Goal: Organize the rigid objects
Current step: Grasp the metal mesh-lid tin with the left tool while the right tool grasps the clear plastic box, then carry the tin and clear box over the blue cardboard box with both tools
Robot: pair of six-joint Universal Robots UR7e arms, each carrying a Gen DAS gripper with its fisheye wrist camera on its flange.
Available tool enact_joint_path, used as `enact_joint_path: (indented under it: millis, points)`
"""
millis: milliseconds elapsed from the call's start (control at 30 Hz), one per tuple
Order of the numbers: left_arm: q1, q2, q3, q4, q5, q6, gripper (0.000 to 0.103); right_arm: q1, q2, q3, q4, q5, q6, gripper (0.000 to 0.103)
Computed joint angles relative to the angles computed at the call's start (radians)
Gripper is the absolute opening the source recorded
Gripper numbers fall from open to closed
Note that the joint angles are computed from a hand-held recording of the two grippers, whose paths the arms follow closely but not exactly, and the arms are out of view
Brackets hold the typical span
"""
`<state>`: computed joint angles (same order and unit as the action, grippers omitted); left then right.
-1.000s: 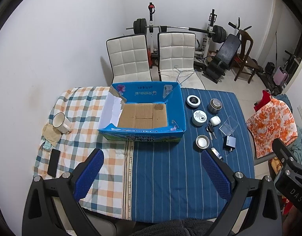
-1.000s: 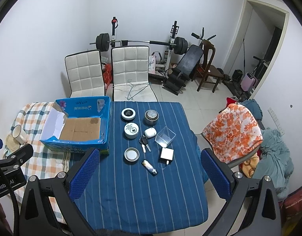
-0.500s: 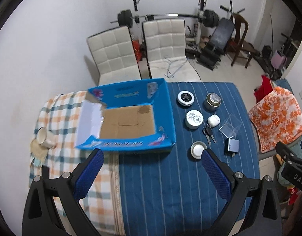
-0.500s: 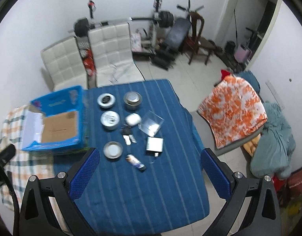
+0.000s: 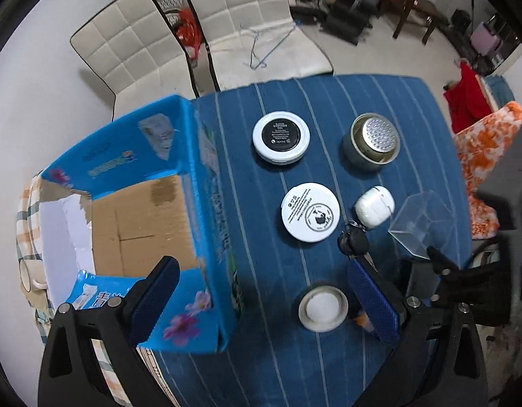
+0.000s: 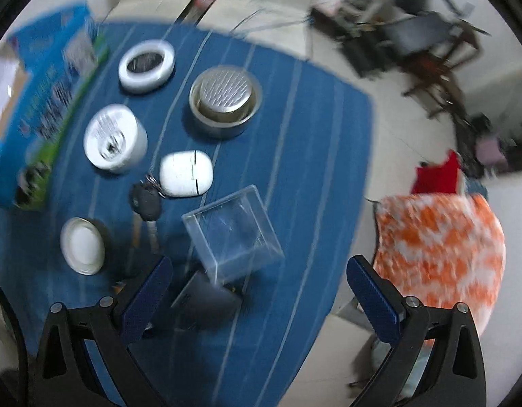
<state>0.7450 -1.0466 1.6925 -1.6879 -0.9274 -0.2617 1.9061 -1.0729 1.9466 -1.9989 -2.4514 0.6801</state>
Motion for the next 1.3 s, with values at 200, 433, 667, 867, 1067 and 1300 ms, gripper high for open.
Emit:
enact_joint_path:
  millis: [200,433,667,867,1067,1300]
  points:
    - [0.018,0.058,-0.012,0.004,0.018,-0.018,0.102,-0.114,0.035,0.028,-0.152,0.13,-0.133,0.101]
    - [0.02,0.109,-0.04,-0.038,0.035,-0.001,0.102,-0.186,-0.023,0.118,-0.331,0.224,-0.068,0.074]
    - [0.016,0.237,-0.145,-0.093,-0.034,0.032,0.102,-0.249,-0.167,0.182,-0.371,0.221,0.101,0.072]
    - [0.031,0.393,-0.28,-0.048,-0.105,0.033,0.102,-0.299,-0.224,0.19,-0.372,0.206,0.135,0.072]
    - [0.056,0.488,-0.367,0.026,-0.159,0.018,0.102,-0.35,-0.251,0.204,-0.394,0.207,0.13,0.071]
    - [0.053,0.553,-0.38,0.055,-0.146,0.024,0.102,-0.397,-0.28,0.247,-0.444,0.233,0.122,0.071]
